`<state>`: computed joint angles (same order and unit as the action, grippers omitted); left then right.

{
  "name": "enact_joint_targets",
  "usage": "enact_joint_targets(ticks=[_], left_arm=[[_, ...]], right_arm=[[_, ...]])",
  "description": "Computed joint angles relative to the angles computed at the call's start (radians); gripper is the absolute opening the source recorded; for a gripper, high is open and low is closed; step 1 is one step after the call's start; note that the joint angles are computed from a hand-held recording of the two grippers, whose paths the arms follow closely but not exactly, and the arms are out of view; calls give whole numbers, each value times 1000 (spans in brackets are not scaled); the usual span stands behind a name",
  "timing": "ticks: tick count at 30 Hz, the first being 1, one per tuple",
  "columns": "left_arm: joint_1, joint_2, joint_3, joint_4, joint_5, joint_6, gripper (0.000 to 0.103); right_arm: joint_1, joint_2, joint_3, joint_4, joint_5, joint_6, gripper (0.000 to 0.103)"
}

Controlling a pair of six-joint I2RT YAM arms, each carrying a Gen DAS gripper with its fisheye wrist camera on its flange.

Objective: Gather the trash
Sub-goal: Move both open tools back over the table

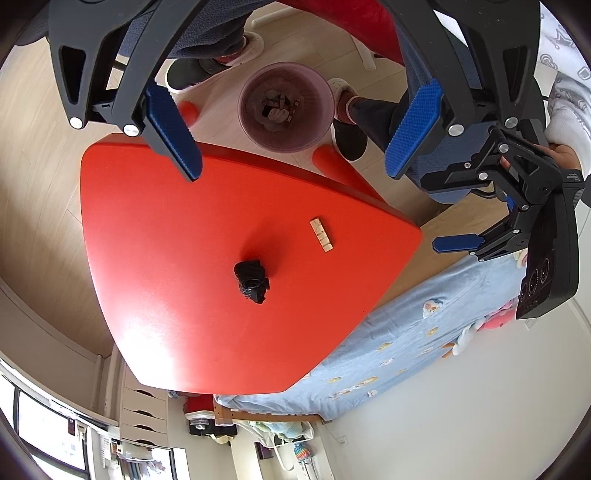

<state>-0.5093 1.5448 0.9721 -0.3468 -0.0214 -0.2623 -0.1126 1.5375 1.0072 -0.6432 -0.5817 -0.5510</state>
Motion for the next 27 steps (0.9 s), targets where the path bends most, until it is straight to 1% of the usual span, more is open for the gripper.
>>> enact_joint_targets(ticks=[6,10,19,23,27], left_arm=[[39,76,83,-25,36,87,95],[62,132,143,-41,61,129,95],[103,270,271,-73,106,189,95],[113,335,305,-66,114,218,95],[126,396,325,-52,145,228,95]], right_arm=[[57,122,157,0,32,39,98],[110,225,280,-6,77,72,98],[193,474,547,-54,164,130,98],[224,588,671,-96,201,152,98],[251,682,771,-126,241,153,98]])
